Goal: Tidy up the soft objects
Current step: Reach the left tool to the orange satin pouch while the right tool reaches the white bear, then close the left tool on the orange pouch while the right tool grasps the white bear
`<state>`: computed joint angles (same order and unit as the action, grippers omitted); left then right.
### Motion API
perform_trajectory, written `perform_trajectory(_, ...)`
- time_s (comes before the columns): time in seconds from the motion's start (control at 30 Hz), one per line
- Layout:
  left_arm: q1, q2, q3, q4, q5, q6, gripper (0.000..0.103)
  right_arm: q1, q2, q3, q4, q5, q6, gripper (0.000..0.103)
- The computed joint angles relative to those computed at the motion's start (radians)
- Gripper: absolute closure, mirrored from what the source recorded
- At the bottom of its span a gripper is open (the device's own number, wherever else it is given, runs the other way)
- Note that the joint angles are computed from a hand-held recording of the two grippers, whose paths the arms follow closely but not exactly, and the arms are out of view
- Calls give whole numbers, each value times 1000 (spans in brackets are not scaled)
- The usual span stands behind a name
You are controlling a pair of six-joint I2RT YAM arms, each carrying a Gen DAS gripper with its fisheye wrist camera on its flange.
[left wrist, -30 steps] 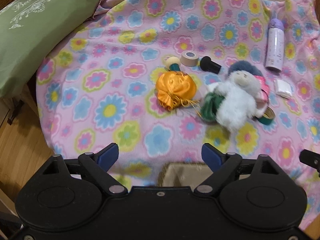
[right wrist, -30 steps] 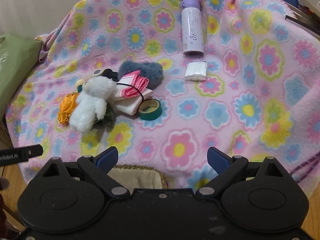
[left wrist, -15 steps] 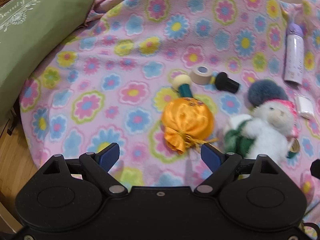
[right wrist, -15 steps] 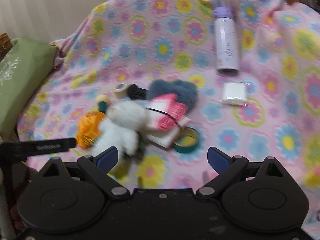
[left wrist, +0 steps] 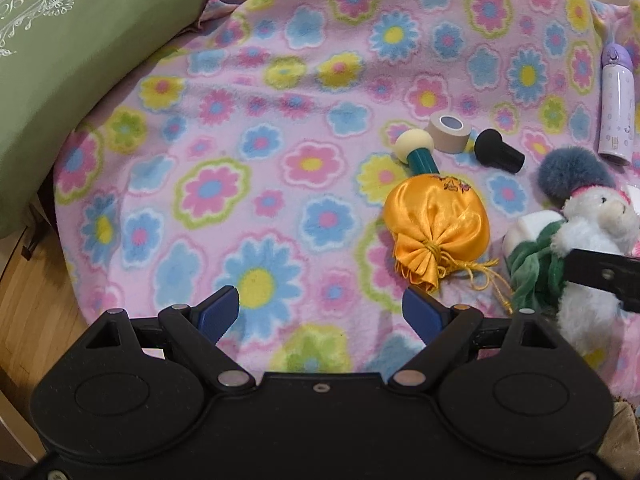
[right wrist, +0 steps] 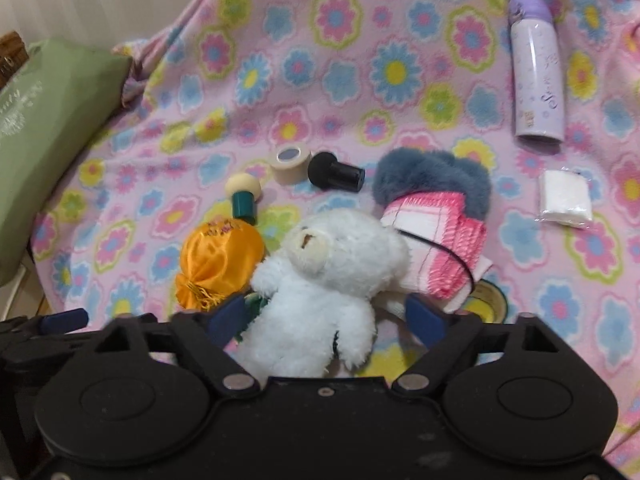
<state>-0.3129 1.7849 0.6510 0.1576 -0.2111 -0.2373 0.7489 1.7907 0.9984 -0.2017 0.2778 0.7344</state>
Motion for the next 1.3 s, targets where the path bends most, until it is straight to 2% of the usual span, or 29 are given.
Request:
perform_trajectory(0.03,0,3,0,1,3,1,18,-4,10,3,-2,-10,-2,39)
perform_trajectory(0.07,-2,5,1,1,7,2,18,-8,18,6,1,-26,-8,51)
perform_trajectory(0.2,-15,7,2,14,19,19,18,-4,-10,-26,8,-16,-20,53)
perform_trajectory(0.53,-68,36,69,43,53,49,17,-14,-211,-187,-66,139,0,53)
perform_trajectory(0.7,-79,91,138,45,68,53,15,-95,-254,-255,-84,168,4,53)
perform_trajectory(0.77,-78,114,166,36,84,48,15,-138,-264,-283,-66,149,-5,53)
perform_trajectory(0.97,-94,233,264,6,73,60,14,-195,-193,-300,0,141,-35,53)
perform_trajectory(1.1,-98,308,313,-11,67,65,14,-220,-149,-324,70,89,-47,52)
perform_trajectory(1.2,-83,324,310,27,79,57,6,-209,-131,-339,109,111,-54,51)
perform_trajectory(1.3,-56,353,341,10,122,54,2,-207,-110,-340,136,114,-58,47)
